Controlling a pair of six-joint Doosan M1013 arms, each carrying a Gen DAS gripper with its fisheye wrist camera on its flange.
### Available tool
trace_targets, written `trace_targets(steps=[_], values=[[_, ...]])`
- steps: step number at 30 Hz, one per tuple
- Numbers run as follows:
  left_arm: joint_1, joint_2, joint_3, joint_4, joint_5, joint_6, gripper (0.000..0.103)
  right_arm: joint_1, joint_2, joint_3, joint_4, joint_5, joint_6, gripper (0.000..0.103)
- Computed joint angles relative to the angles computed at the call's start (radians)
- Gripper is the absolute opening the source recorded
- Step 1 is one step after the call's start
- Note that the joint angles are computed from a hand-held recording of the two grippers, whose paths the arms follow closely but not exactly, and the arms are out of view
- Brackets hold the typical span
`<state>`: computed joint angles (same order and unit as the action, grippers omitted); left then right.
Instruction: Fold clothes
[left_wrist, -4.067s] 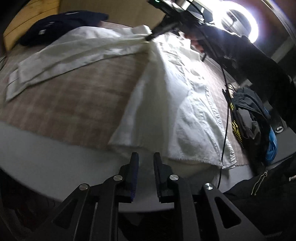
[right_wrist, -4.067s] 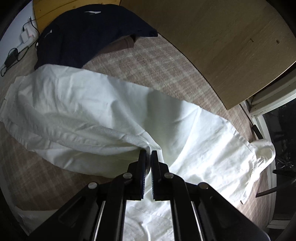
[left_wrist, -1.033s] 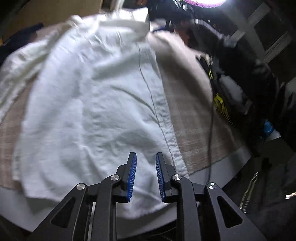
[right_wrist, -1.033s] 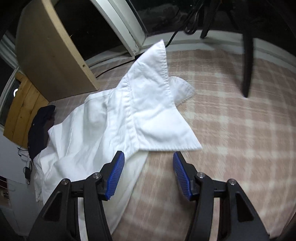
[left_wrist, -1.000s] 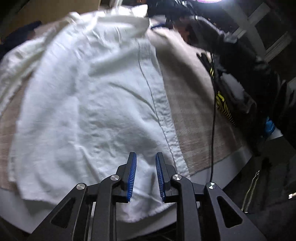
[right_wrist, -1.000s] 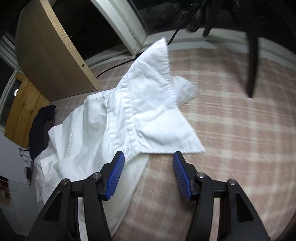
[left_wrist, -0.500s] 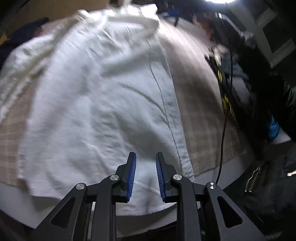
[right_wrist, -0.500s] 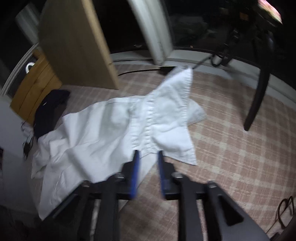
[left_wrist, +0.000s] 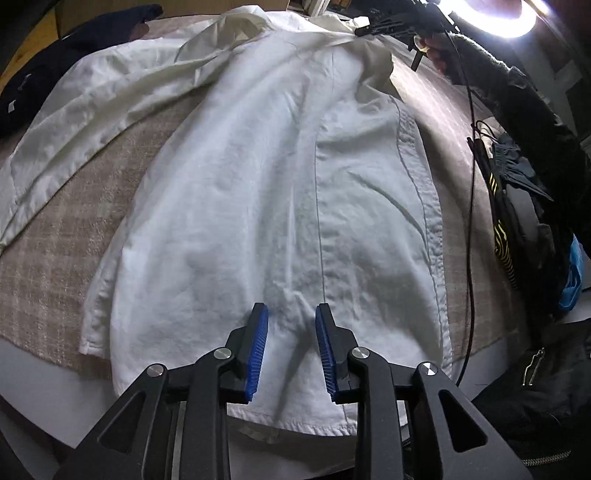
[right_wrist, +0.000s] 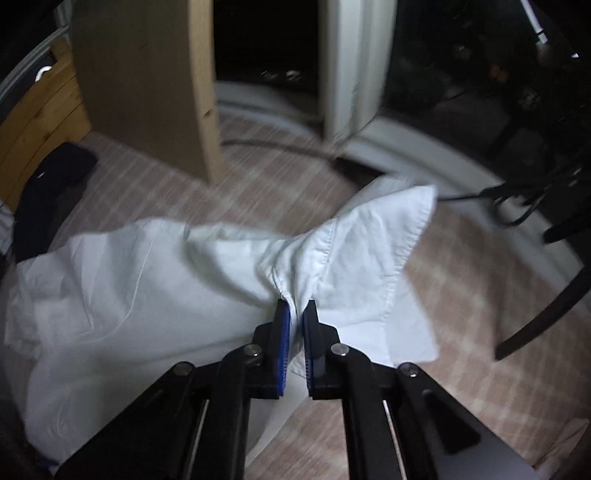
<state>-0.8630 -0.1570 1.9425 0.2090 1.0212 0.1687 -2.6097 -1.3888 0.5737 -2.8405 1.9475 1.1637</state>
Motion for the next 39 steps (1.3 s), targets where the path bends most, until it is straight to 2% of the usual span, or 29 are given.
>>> trace_targets(steps=[1, 3, 6, 10, 12, 15, 17, 19, 20, 21, 22, 23, 24, 26, 27, 28, 29, 31, 34, 39], values=[[0.000, -0.002, 0.003, 0.000, -0.005, -0.005, 0.025, -0.001, 0.008, -0.010, -0.004, -0.003, 0.001, 0.009], [0.001, -0.003, 0.002, -0.001, -0.002, -0.009, 0.025, -0.004, 0.022, -0.019, -0.013, -0.003, 0.002, 0.023], [0.001, -0.003, -0.002, 0.001, 0.011, -0.026, 0.025, -0.019, -0.006, 0.100, 0.056, 0.004, 0.022, 0.024], [-0.009, -0.008, -0.021, 0.030, -0.016, -0.039, 0.026, -0.020, -0.033, 0.170, 0.117, 0.158, -0.008, 0.027], [-0.014, 0.009, -0.044, 0.025, -0.049, 0.006, 0.031, -0.019, -0.056, 0.200, 0.083, 0.206, -0.023, 0.044], [-0.019, 0.050, -0.085, -0.014, -0.096, 0.117, 0.036, -0.027, -0.061, 0.165, 0.113, 0.254, 0.045, 0.045], [-0.018, 0.084, -0.113, -0.061, -0.110, 0.207, 0.039, -0.033, -0.063, 0.150, 0.169, 0.255, 0.081, 0.045], [-0.024, 0.123, -0.149, -0.090, -0.078, 0.274, 0.045, -0.029, -0.069, 0.151, 0.161, 0.251, 0.068, 0.045], [-0.028, 0.141, -0.165, -0.094, -0.052, 0.299, 0.045, -0.028, -0.070, 0.149, 0.160, 0.251, 0.062, 0.045], [-0.035, 0.154, -0.176, -0.092, -0.024, 0.316, 0.045, -0.026, -0.071, 0.147, 0.159, 0.250, 0.057, 0.038], [-0.043, 0.163, -0.184, -0.086, 0.001, 0.329, 0.045, -0.025, -0.072, 0.144, 0.158, 0.249, 0.051, 0.030], [-0.050, 0.177, -0.193, -0.078, 0.034, 0.343, 0.045, -0.024, -0.072, 0.142, 0.154, 0.246, 0.047, 0.009], [-0.055, 0.187, -0.199, -0.068, 0.068, 0.354, 0.043, -0.023, -0.072, 0.140, 0.150, 0.243, 0.044, 0.004], [-0.066, 0.184, -0.195, -0.036, 0.081, 0.334, 0.031, -0.026, -0.066, 0.137, 0.162, 0.236, 0.045, 0.004], [-0.063, 0.177, -0.187, -0.042, 0.073, 0.316, 0.014, -0.028, -0.063, 0.136, 0.168, 0.233, 0.046, 0.004], [-0.060, 0.169, -0.179, -0.048, 0.065, 0.297, 0.005, -0.029, -0.061, 0.140, 0.174, 0.233, 0.052, 0.004], [-0.056, 0.157, -0.168, -0.054, 0.051, 0.276, 0.002, -0.030, -0.058, 0.138, 0.181, 0.228, 0.058, 0.003], [-0.049, 0.127, -0.140, -0.069, 0.010, 0.228, 0.000, -0.039, -0.049, 0.159, 0.214, 0.240, 0.086, 0.003], [-0.056, 0.089, -0.113, -0.052, -0.029, 0.159, 0.000, -0.050, -0.037, 0.145, 0.238, 0.216, 0.116, 0.003], [-0.066, 0.066, -0.095, -0.011, -0.047, 0.095, 0.000, -0.061, -0.022, 0.110, 0.261, 0.204, 0.161, 0.007]])
